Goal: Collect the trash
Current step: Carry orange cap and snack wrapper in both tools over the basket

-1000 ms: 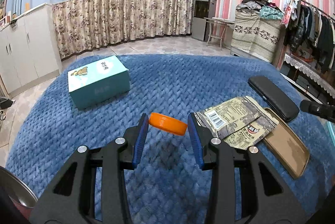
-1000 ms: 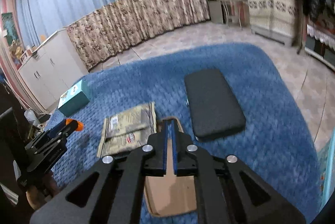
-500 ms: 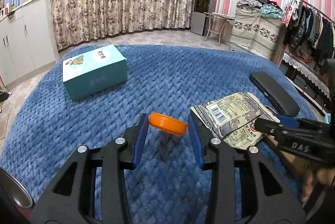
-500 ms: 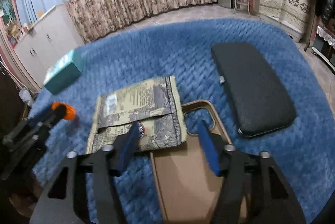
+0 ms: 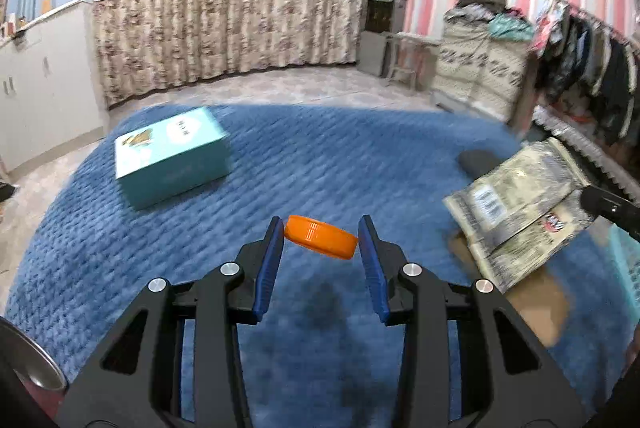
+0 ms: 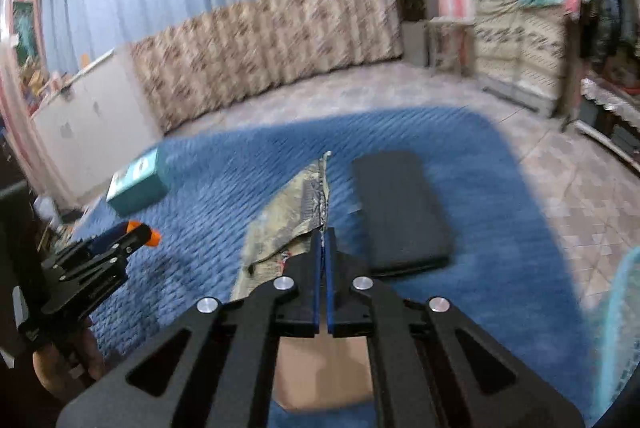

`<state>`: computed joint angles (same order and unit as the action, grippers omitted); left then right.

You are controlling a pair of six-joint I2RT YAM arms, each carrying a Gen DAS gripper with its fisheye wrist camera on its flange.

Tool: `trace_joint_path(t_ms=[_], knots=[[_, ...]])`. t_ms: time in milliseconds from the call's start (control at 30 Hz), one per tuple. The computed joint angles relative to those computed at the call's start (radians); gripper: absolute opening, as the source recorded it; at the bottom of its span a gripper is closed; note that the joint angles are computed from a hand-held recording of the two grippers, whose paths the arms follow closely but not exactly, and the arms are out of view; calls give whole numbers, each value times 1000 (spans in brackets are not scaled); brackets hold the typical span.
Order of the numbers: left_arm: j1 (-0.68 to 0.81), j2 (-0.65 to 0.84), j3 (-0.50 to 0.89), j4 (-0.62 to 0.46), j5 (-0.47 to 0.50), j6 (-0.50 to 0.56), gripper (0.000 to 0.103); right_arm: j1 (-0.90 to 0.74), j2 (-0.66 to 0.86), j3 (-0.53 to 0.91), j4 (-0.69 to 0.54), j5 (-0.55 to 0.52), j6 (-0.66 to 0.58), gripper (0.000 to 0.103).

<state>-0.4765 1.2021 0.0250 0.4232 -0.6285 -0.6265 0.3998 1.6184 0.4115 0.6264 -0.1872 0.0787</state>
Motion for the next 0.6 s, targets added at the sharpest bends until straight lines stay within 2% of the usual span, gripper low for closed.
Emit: trace_joint_path(t_ms=[67,133,233,300,367,433,600], knots=[[-101,-51,56,-106,-60,-30,38,-118,-145,-75,-32,-45,-18,1],[-206,-29,138,-167,-114,-48,38,-258,-297,-142,-96,-100,-54,1],[-324,66,256,-177,-160,-51,38,-527,-479,-206,-209,-210,-126,1],[-385,167,346,-149,-160,-37,38,-740,-515,-207,-266,-319,-193,2],[-431,267,434,-119,-150,-17,38,-897,-491,-186,-286,-382,-246,2],[-473,374,526,-87,-141,6,38,-1054,-382,-152,-255,-438,-301,2],[-542,618,755,-45,-86,58,38,-1214,-112,-44,-196,-463,-371,2]])
